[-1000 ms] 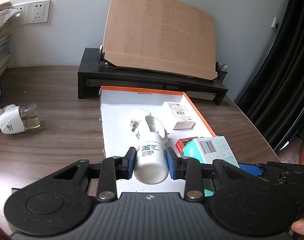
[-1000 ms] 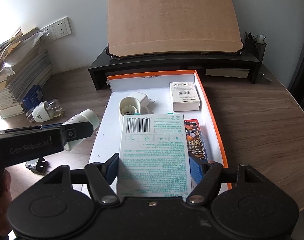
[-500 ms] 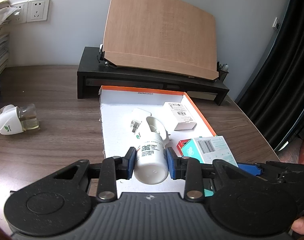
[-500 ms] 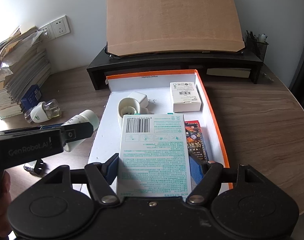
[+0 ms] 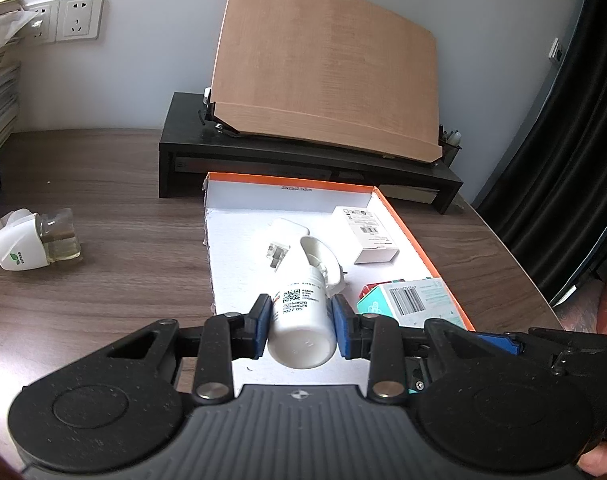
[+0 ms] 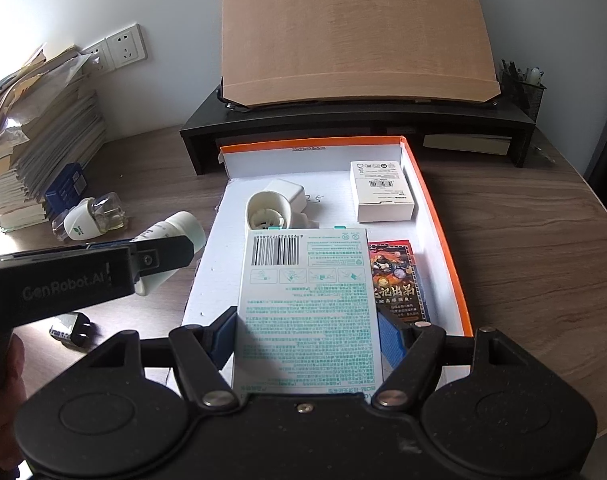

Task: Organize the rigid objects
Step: 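Carry the bandage box and pill bottle over the white box with both grippers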

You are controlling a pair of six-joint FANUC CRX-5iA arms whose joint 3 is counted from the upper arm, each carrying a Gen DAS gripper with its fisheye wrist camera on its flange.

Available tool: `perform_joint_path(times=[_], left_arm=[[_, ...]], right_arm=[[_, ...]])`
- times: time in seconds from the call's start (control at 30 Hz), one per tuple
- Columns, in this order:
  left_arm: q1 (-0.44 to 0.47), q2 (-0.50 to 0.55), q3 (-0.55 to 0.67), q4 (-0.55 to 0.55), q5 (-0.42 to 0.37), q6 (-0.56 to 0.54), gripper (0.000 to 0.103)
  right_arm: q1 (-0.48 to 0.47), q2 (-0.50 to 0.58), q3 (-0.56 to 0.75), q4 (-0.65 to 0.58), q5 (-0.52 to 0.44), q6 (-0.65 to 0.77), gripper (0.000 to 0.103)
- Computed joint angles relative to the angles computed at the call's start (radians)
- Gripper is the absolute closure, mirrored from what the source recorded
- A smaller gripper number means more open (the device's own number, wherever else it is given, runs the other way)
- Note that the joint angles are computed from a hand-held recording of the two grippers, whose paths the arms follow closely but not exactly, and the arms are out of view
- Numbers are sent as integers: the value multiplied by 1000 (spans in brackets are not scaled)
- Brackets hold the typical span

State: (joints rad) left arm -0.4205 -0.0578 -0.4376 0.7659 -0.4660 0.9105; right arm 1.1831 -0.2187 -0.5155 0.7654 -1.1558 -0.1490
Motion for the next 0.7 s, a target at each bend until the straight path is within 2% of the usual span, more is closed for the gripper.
perform_joint_path(times=[0.7], left_arm=[[16, 6, 2, 13, -12, -19, 70]], right_arm=[[-20, 12, 9, 4, 11, 17, 19]])
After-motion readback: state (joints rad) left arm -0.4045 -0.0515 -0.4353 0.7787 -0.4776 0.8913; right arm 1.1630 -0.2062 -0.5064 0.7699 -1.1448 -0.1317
